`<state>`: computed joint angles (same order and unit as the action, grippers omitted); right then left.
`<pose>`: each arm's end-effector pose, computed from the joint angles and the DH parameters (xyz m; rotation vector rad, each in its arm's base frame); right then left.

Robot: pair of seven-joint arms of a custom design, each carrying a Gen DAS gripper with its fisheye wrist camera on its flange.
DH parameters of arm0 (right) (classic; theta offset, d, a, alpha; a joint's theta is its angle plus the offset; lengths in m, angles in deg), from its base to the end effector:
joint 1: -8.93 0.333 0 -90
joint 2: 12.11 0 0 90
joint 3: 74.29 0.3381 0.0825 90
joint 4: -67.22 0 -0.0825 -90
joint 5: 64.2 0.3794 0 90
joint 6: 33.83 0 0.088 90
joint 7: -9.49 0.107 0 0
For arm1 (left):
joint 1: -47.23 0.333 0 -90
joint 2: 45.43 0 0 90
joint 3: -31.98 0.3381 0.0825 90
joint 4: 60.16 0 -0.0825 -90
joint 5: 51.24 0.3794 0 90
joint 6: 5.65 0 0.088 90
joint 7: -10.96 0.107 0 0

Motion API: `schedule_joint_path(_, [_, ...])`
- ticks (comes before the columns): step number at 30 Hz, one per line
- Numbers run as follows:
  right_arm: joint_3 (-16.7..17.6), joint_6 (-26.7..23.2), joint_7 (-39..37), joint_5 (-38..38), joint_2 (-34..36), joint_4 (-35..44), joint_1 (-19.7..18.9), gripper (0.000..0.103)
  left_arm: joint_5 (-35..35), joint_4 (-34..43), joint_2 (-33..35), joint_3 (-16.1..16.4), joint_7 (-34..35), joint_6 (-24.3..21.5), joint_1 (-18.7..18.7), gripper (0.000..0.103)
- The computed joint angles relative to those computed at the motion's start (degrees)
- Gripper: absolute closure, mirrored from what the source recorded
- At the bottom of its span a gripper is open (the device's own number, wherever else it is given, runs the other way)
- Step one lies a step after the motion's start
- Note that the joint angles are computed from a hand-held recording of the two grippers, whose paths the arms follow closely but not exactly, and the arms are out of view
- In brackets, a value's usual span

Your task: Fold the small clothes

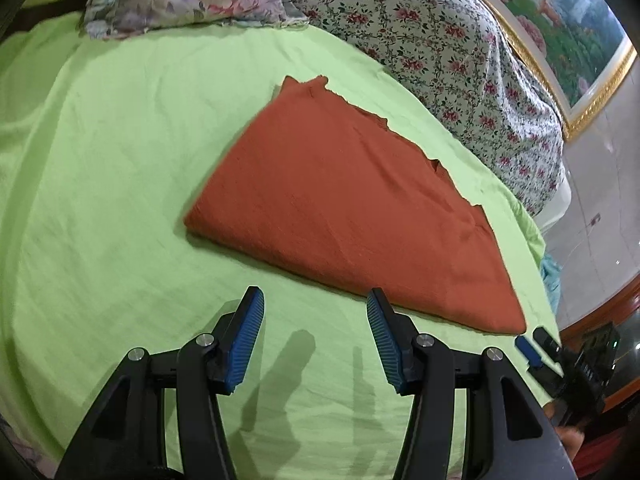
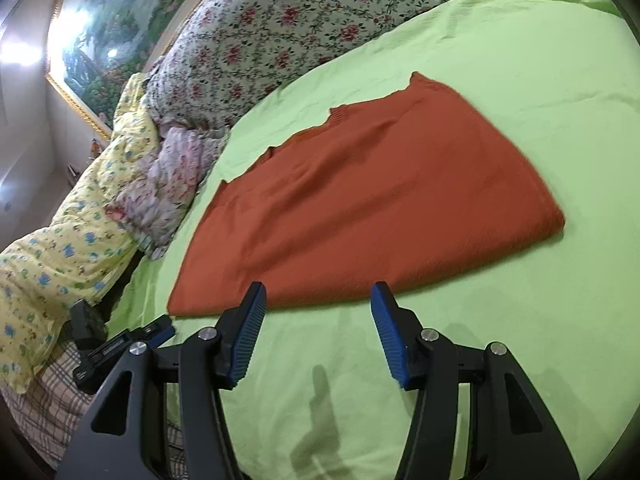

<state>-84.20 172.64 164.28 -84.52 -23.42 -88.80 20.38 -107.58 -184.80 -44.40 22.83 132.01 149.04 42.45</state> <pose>0.4295 0.0533 0.4412 -0.8713 1.8974 -0.2475 0.5552 -0.1083 0.4523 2.0752 -2.0352 1.1764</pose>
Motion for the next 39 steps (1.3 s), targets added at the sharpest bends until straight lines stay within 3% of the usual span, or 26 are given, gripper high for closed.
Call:
schedule_joint_path(4, [2.9, 3.4, -1.4, 4.0, 0.5, -1.7, -0.5, 0.047, 0.0, 0.1, 0.5, -0.4, -0.9, -0.2, -0.3, 0.048])
schedule_joint_path(6, [4.7, 4.4, -2.8, 6.1, 1.0, -2.0, -0.7, 0.047, -0.6, -0.1, 0.6, -0.6, -1.2, 0.4, -0.5, 0.039])
schedule_joint_path(9, [6.8, 5.8, -5.5, 9.2, 1.8, -2.2, -0.8, 0.047, -2.0, 0.5, 1.3, -0.7, -1.8, 0.5, -0.5, 0.035])
schedule_joint_path(14, [6.4, 6.9, -4.3, 7.0, 3.0, -1.4, -0.2, 0.046, -3.2, 4.6, 5.1, -1.5, -3.6, 1.4, 0.1, 0.035])
schedule_joint_path(19, [7.0, 7.3, -4.6, 8.0, 3.2, -1.4, -0.7, 0.046, -10.7, 10.6, 10.5, -3.2, -2.6, 2.1, 2.6, 0.031])
schedule_joint_path(22, [7.3, 7.0, -5.4, 9.1, 2.5, -1.8, -0.9, 0.046, -9.5, 13.4, 13.0, -4.0, -4.1, 3.8, 3.0, 0.031])
schedule_joint_path(25, [6.7, 6.9, -5.0, 9.2, 2.1, -2.1, -0.9, 0.046, -5.3, 15.0, 14.4, -4.8, -6.8, 5.9, 2.8, 0.037])
schedule_joint_path(27, [5.8, 6.8, -4.0, 8.0, 2.1, -2.1, -0.9, 0.046, -0.1, 15.8, 15.1, -5.0, -9.5, 7.1, 2.0, 0.064])
schedule_joint_path(30, [4.7, 6.5, -2.6, 6.3, 2.1, -2.0, -1.4, 0.046, 10.7, 15.7, 14.7, -4.2, -14.4, 10.6, -0.2, 0.089])
schedule_joint_path(33, [3.2, 6.9, -0.7, 4.8, 1.8, -2.3, -2.4, 0.046, 14.4, 17.3, 14.0, -7.0, -12.6, 10.4, 0.6, 0.091])
schedule_joint_path(35, [2.8, 7.1, -0.5, 4.8, 1.2, -2.8, -3.4, 0.046, 13.3, 19.1, 13.7, -9.8, -9.1, 9.9, 1.5, 0.094])
schedule_joint_path(39, [1.3, 7.6, -0.9, 5.5, 0.3, -4.0, -5.5, 0.046, 16.1, 22.9, 14.8, -12.3, -5.0, 8.9, -1.2, 0.097])
